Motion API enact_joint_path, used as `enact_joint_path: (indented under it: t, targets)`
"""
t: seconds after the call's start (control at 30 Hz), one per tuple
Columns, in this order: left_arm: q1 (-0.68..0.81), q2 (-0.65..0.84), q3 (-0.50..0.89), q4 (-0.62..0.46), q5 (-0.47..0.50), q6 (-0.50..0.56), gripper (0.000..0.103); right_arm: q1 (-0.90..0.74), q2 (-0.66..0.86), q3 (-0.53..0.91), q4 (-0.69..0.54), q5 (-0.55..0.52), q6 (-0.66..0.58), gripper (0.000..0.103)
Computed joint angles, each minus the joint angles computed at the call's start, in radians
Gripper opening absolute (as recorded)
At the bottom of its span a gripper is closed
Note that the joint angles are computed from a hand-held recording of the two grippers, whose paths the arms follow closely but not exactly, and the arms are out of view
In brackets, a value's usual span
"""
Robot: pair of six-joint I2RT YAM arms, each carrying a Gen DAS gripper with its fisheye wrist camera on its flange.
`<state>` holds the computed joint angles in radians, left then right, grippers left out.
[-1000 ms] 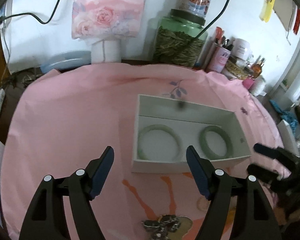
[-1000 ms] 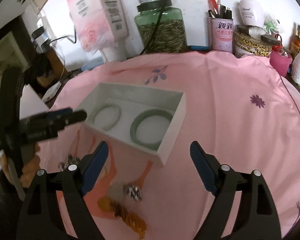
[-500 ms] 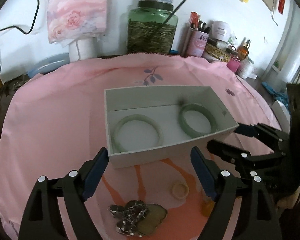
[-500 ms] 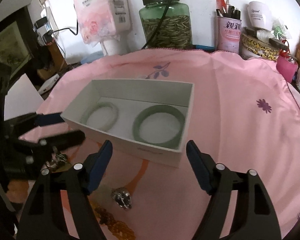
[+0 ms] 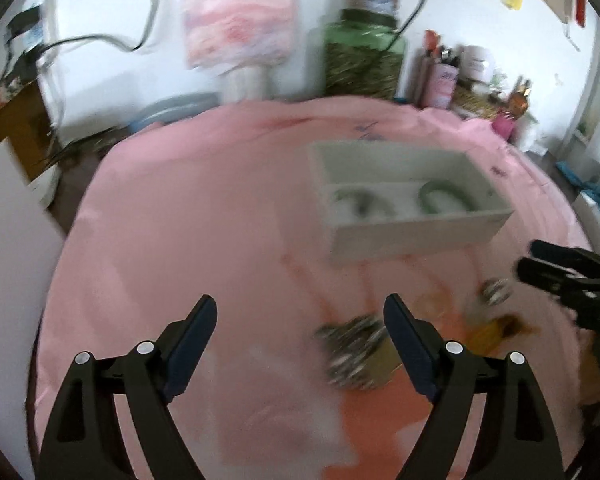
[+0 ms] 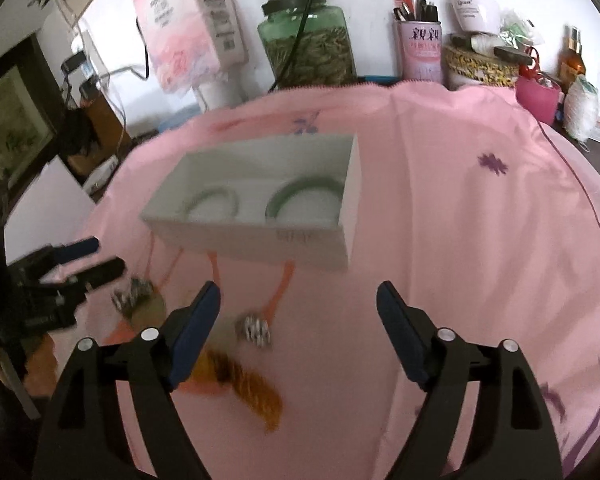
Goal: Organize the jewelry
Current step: 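Move both tools back from the box toward the jewelry left on the cloth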
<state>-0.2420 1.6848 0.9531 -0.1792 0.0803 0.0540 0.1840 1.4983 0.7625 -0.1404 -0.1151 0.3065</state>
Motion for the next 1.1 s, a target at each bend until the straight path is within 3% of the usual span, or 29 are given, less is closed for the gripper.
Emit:
enact_joint_path:
  t: [0.23, 0.57, 0.7, 0.8, 0.9, 0.97, 1.1]
  targets:
    - [0.092, 0.008, -0.019, -0.006, 0.064, -0.019, 0.084, -0.028, -0.02, -0.046, 0.029, -0.017, 0.02, 0.08]
    - [-0.01, 0.07, -0.013, 0.011, -0.052, 0.023, 0.085, -0.049, -0.018, -0.042, 0.016, -0.055, 0.02, 0.081]
    - [-0.067, 0.054, -0.024, 0.022, -0.034, 0.049, 0.086, -0.044, -0.03, -0.047, 0.019, -0.072, 0.016, 0.081]
    - [-0.079, 0.005, -0.078, 0.087, -0.078, 0.062, 0.086, -0.039, -0.032, -0.047, 0.017, -0.096, 0.009, 0.081]
    - [-0.018, -0.01, -0.084, 0.083, -0.017, 0.039, 0.086, -0.031, -0.034, -0.049, 0.014, -0.122, 0.001, 0.081]
    - [0.012, -0.005, -0.068, 0.066, 0.015, 0.018, 0.086, -0.015, -0.035, -0.048, 0.01, -0.121, -0.01, 0.076]
    - [0.045, 0.016, -0.039, 0.034, 0.048, -0.011, 0.086, 0.014, -0.033, -0.038, -0.016, -0.136, -0.042, 0.048]
